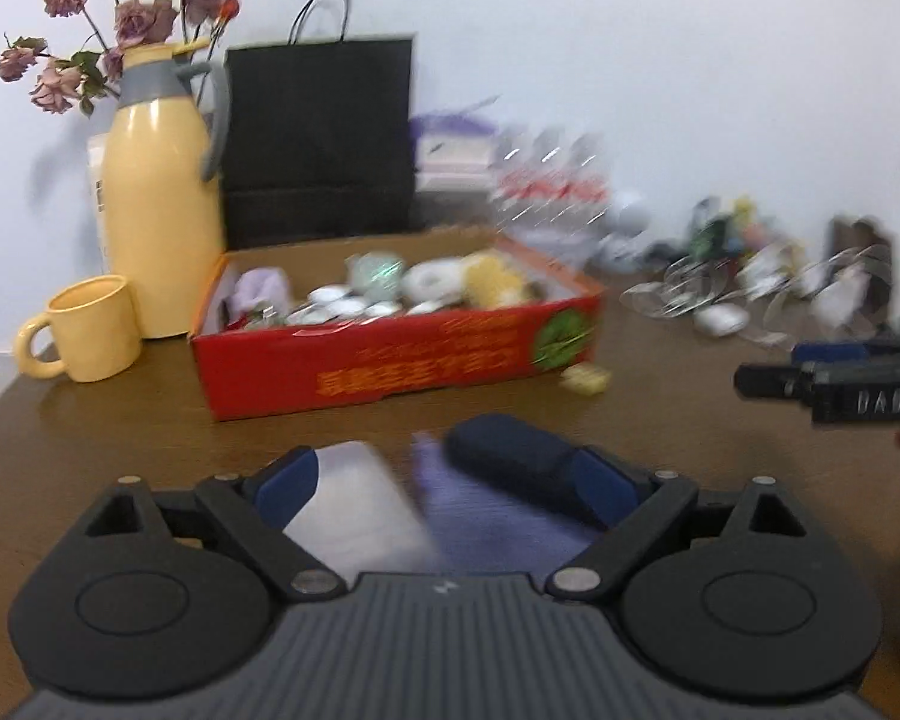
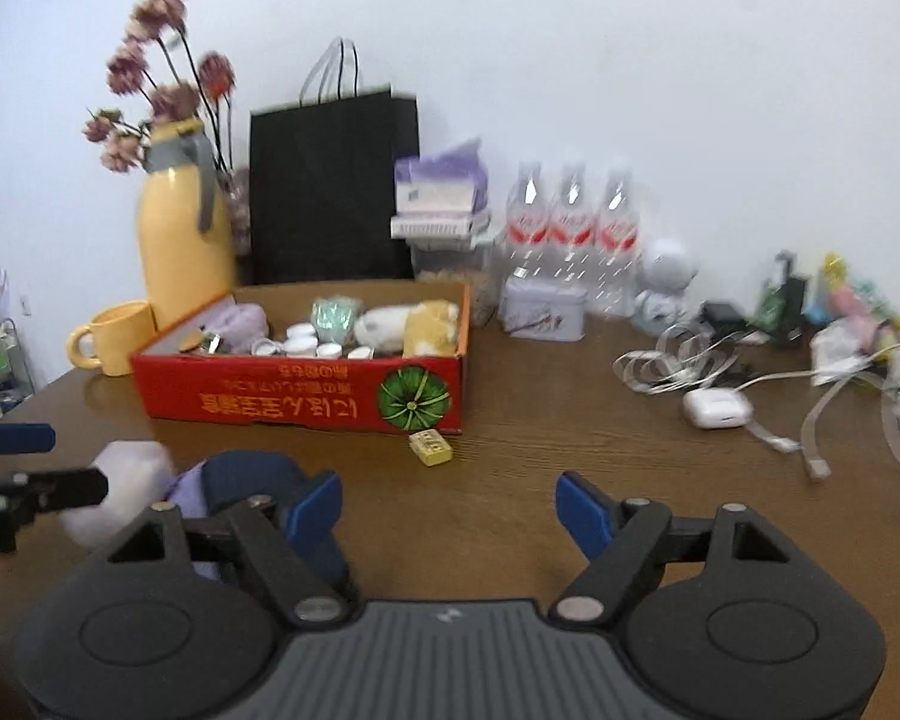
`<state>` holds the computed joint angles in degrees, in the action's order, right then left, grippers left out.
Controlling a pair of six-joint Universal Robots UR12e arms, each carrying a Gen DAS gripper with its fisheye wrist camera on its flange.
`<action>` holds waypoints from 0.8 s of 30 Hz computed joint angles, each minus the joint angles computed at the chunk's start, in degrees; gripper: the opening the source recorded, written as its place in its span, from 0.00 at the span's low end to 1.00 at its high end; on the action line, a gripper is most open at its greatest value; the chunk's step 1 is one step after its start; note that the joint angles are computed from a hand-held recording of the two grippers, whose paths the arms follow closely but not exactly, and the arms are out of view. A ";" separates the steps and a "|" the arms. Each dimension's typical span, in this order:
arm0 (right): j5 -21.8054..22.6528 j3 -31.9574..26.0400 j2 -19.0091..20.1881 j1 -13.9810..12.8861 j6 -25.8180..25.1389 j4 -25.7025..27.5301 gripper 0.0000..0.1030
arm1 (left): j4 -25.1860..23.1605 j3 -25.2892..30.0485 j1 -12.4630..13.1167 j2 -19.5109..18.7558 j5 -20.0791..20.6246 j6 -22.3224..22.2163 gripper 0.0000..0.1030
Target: Organize objects
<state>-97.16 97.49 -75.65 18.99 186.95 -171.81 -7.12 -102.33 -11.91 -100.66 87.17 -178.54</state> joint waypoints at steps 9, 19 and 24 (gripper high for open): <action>3.36 -12.94 11.10 -1.33 -2.82 9.38 0.56 | -5.65 2.21 1.67 -2.94 4.38 -2.46 0.94; 3.24 -15.11 13.34 -0.81 -5.56 10.55 0.20 | -12.20 4.07 4.28 -3.43 0.46 -5.84 0.67; 3.46 -9.43 9.04 -0.28 -4.59 6.20 0.20 | -8.86 1.49 3.88 -1.14 0.93 -6.92 0.65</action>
